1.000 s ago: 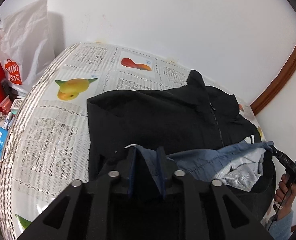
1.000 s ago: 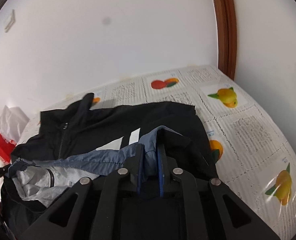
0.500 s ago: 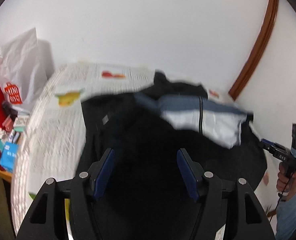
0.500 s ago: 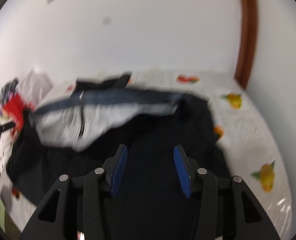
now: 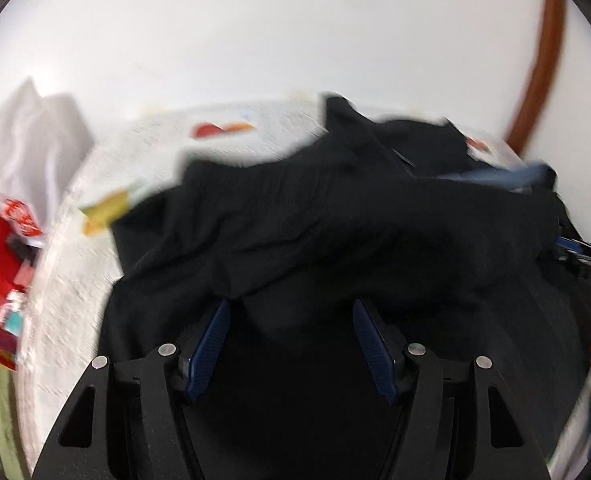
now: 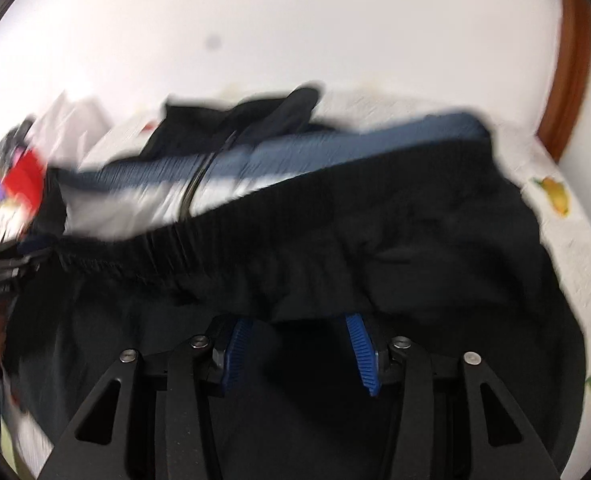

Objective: Fold large clothes

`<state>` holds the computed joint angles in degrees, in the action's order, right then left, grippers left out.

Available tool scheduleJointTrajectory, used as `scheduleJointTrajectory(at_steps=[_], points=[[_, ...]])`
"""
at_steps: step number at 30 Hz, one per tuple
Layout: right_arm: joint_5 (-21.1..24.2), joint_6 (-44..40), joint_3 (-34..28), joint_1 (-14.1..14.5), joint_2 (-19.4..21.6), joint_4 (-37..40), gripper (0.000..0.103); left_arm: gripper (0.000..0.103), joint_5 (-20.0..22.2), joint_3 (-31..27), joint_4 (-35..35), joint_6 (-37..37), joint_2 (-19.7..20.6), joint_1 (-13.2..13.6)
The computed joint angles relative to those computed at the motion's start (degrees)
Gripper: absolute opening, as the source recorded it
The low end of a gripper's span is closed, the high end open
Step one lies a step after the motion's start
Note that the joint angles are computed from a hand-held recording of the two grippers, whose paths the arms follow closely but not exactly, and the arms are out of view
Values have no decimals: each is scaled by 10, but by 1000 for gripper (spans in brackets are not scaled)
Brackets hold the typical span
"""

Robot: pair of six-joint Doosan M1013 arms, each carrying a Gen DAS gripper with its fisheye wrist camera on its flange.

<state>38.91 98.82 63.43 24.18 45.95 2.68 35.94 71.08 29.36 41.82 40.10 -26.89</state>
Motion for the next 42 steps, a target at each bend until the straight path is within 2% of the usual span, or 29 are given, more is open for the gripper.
scheduleJointTrajectory(at_steps=[2, 6, 9, 14, 17, 20, 28, 31, 33, 35, 37, 38, 41, 42], points=[[7, 26, -21, -5, 10, -18, 43, 62, 21, -7, 31, -31, 6, 0], [9, 84, -41, -6, 22, -118, 44, 62, 28, -14, 11, -19, 12, 8], [38, 71, -66, -13, 41, -115, 44, 62, 30, -14, 12, -16, 14, 8], [41, 110, -58, -22, 45, -163, 43, 62, 44, -39, 23, -15, 35, 5], [41, 111, -63, -35, 51, -137, 43, 62, 41, -51, 20, -21, 43, 5], [53, 140, -72, -39, 58, -180, 42, 62, 52, -70, 26, -24, 55, 2], [41, 134, -77, -67, 61, -135, 41, 64, 83, -124, 27, -5, 85, -5], [32, 138, -69, -60, 49, -157, 44, 67, 72, -120, 14, 4, 83, -2], [-5, 102, -52, -56, 35, -132, 46, 69, 69, -118, 6, 10, 81, -2], [-13, 49, -57, -55, 34, -79, 51, 70, 73, -119, 3, 17, 80, -3], [11, -32, -79, -53, 46, -2, 52, 71, 80, -122, -2, 24, 81, -3], [30, -53, -96, -51, 57, 8, 53, 71, 81, -123, -5, 27, 81, -3], [88, -12, -144, -39, 90, -59, 52, 71, 79, -115, -17, 31, 73, -3], [88, -12, -145, -40, 93, -53, 45, 71, 79, -113, -17, 32, 71, -3]])
